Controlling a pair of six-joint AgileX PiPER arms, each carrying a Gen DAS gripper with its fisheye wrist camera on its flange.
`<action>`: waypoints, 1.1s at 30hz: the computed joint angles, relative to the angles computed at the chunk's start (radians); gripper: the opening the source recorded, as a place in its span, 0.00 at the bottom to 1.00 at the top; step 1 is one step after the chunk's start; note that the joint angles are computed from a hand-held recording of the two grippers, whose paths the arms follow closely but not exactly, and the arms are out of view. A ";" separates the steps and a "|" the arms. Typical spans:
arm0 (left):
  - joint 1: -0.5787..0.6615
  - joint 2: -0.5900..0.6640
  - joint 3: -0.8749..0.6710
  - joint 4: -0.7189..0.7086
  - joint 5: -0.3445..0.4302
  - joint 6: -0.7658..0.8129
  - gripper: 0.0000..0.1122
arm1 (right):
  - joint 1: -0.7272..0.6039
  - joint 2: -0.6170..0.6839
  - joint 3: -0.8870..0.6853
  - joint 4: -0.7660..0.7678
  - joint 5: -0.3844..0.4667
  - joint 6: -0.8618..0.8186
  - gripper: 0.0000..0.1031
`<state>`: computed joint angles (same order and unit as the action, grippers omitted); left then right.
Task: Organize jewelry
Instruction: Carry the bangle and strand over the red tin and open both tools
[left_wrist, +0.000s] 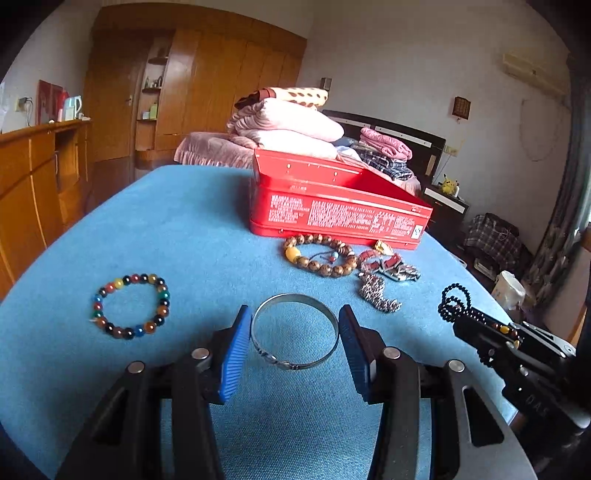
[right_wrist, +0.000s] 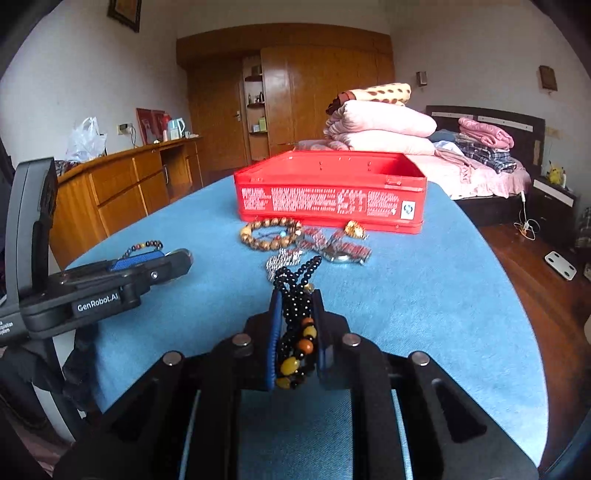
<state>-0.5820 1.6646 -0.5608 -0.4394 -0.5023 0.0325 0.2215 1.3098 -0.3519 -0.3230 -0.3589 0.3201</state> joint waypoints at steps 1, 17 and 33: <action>0.001 -0.009 -0.004 -0.003 0.006 0.007 0.43 | -0.010 -0.013 -0.011 -0.029 0.013 0.032 0.14; 0.079 0.059 -0.434 -0.252 0.177 0.364 0.43 | -0.151 0.163 -0.464 -0.309 0.063 0.353 0.14; 0.122 0.391 -0.917 -1.082 0.314 1.242 0.43 | -0.124 0.544 -0.897 -0.697 0.241 0.817 0.14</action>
